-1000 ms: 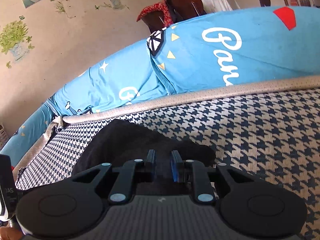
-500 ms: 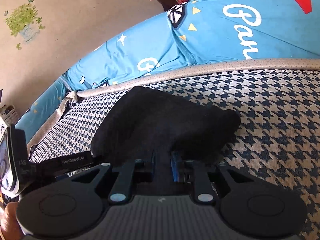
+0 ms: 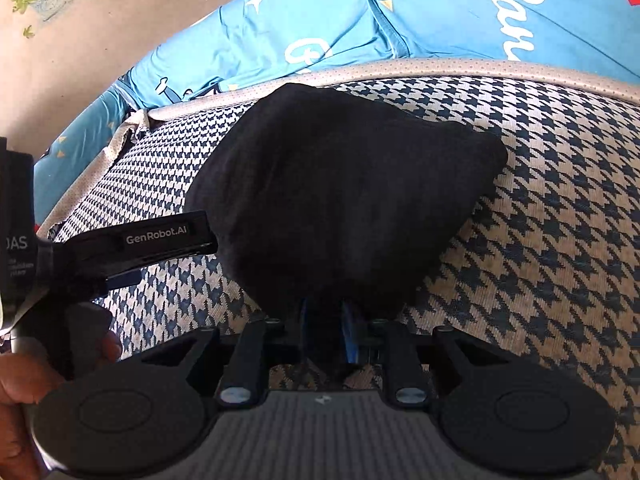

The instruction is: Fold clothes

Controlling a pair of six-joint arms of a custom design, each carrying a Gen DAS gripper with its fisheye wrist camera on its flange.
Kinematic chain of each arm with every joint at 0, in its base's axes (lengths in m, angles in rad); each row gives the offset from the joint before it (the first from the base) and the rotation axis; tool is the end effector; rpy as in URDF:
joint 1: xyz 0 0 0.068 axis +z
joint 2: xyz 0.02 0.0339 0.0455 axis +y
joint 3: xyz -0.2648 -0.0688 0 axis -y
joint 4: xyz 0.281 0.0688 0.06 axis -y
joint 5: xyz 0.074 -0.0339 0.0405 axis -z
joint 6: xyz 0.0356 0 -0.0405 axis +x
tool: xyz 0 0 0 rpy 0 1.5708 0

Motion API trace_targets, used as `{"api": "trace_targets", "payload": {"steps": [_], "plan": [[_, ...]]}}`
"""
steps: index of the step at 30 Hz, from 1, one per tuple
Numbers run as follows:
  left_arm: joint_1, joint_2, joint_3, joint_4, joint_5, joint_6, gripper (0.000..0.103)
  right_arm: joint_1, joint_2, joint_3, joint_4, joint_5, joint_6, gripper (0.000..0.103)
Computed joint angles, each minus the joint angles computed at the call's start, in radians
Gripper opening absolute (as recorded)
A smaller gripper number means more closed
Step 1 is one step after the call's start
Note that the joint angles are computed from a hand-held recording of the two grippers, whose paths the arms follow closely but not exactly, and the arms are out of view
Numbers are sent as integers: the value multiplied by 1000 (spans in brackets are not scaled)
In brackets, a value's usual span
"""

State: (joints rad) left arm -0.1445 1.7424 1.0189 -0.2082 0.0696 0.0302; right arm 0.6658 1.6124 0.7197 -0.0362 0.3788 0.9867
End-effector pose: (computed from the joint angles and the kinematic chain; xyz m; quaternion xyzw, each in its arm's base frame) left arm 0.3765 -0.0573 0.1455 0.0937 0.9442 -0.0509 0.3115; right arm 0.2583 0.1861 0.1111 0.2075 0.9105 0.1068 0.3413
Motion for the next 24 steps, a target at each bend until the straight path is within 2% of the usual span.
{"api": "trace_targets", "payload": {"steps": [4,12,24], "plan": [[-4,-36,-19,-21,13,21,103,30,-32,20,-82,15,76,46],[-12,-124,-79,-33,29,82,103,105,-63,95,-313,122,157,68],[-4,-218,-149,-61,32,125,103,183,-63,176,-546,224,275,73]]}}
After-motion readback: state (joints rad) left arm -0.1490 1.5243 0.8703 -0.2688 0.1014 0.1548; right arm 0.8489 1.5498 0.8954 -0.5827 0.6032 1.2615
